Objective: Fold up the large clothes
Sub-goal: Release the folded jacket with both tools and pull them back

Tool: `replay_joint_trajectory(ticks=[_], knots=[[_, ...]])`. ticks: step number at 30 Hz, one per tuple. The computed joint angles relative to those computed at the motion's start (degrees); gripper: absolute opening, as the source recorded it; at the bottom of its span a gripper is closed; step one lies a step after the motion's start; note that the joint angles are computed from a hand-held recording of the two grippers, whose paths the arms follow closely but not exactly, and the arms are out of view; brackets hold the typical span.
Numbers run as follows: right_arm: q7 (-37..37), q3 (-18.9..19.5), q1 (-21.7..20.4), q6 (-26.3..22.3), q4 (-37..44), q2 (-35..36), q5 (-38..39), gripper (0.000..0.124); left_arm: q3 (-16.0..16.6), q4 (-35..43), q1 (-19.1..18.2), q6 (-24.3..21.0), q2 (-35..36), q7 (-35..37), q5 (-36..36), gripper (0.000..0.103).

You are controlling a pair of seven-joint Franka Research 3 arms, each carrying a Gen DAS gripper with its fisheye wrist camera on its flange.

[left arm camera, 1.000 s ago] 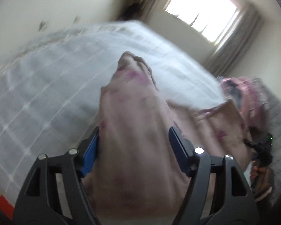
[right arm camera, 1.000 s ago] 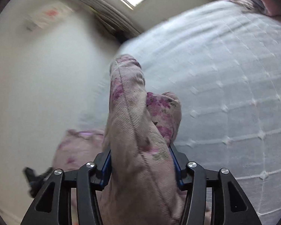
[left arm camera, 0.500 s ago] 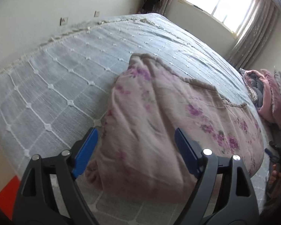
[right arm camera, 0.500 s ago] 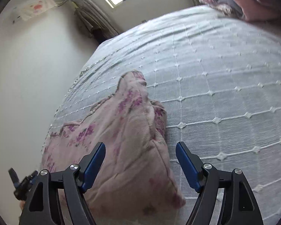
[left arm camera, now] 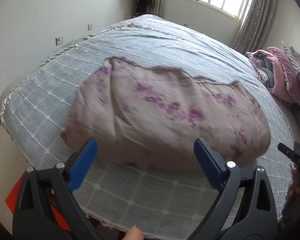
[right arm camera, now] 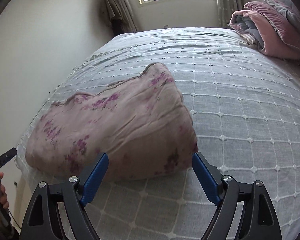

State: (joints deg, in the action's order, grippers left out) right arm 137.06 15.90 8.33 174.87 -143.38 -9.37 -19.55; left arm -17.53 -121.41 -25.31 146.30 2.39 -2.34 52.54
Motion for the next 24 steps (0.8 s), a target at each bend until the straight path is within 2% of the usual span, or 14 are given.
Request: replay_joint_trajectory(ticks=[6,8,13,16,24], knots=[[3.76,2.77,-0.27,-1.15,-2.67,-1.37,-1.15,0.087,-1.81,5.34,-4.50,-8.36,4.36,-1.62,-0.90,0.097],[6.83,4.51,-1.58,-1.55,-3.10,-1.53,-3.69,0.087,-1.82,6.60,-6.06,-10.26,5.95,-3.10,-1.21,0.097],[11.90,5.64,-1.66,-4.65,-2.32,-0.20,-10.37,0.087,-1.27,9.11,-9.10,-14.27,9.54,-5.00,-2.25,0.097],[13.27,5.09,-0.25,-6.96,-1.23,0.65,-14.37,0.087,-0.81,10.81,-10.51,-16.83,11.56,-4.79,-3.18,0.097],[14.60,1.57,5.47,-10.01,1.24,2.48,-19.77,0.087,0.03,13.45,-12.83,-17.91,13.98,-3.16,-3.64,0.097]])
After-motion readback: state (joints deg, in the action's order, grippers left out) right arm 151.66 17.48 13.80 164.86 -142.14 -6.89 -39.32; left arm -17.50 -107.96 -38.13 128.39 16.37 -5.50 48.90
